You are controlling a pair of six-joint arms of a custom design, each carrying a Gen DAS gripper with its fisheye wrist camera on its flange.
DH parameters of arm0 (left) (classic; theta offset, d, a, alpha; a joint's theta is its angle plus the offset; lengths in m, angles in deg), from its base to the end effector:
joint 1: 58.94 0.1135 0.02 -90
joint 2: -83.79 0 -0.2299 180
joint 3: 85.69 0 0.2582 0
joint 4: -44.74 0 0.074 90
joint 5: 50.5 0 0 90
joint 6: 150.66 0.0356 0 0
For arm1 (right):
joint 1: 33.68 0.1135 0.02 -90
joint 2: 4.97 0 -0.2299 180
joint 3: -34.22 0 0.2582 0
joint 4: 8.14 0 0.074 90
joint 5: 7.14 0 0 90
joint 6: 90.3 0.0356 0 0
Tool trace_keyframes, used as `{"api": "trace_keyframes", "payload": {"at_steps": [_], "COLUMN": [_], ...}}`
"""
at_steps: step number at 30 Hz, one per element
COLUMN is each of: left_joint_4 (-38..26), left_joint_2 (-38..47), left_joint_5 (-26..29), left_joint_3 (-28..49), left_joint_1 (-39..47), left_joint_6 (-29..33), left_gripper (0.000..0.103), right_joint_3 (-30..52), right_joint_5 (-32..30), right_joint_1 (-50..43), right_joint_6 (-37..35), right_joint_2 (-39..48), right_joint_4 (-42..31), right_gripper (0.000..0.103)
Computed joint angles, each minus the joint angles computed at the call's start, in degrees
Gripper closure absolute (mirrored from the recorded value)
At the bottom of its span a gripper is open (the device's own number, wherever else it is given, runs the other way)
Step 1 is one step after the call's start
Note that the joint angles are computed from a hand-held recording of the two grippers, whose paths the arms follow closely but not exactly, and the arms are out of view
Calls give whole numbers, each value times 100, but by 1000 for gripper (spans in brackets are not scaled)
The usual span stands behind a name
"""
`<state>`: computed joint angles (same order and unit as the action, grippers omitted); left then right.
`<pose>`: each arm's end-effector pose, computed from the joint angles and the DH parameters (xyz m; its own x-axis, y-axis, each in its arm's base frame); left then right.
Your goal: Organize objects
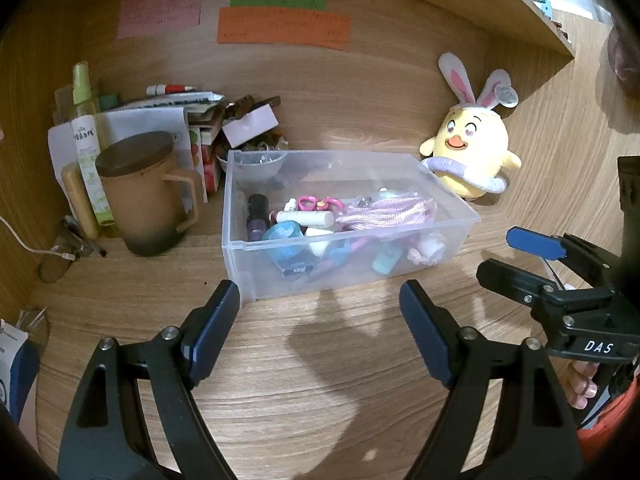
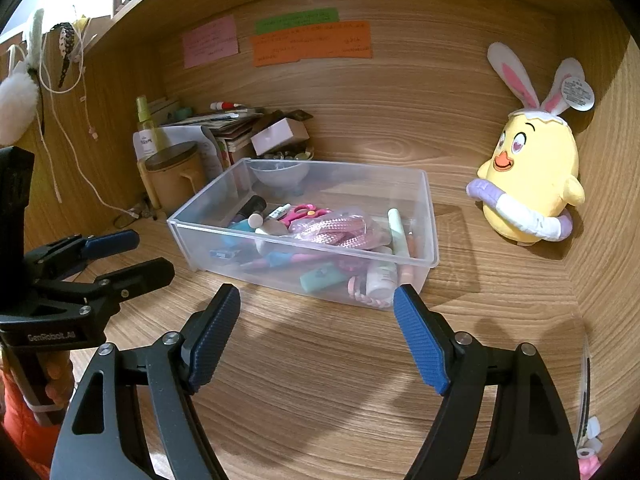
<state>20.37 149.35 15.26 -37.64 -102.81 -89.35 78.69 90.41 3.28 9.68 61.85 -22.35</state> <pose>0.1906 -0.1630 0.1740 -0.6198 -0.0114 -0.7847 0.1300 0.9846 -0.1170 0.2074 0.1502 0.1616 -0.5574 -0.2045 -0.8046 -0.4215 0.9047 0.0621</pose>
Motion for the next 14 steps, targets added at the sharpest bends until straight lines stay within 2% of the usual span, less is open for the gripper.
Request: {"api": "trace_keyframes", "payload": {"at_steps": [14], "left_joint_4": [88], "left_joint_2": [93], "left_joint_5": [0], "left_joint_3": [49], "left_joint_1": [-40], "left_joint_6": [9], "left_gripper": [19], "right_joint_3": [103], "right_joint_5": [-107], "right_joint_1": [-33], "right_joint_6": [24], "right_joint_2": [178], "right_joint_4": [9], "right_gripper": [26]}}
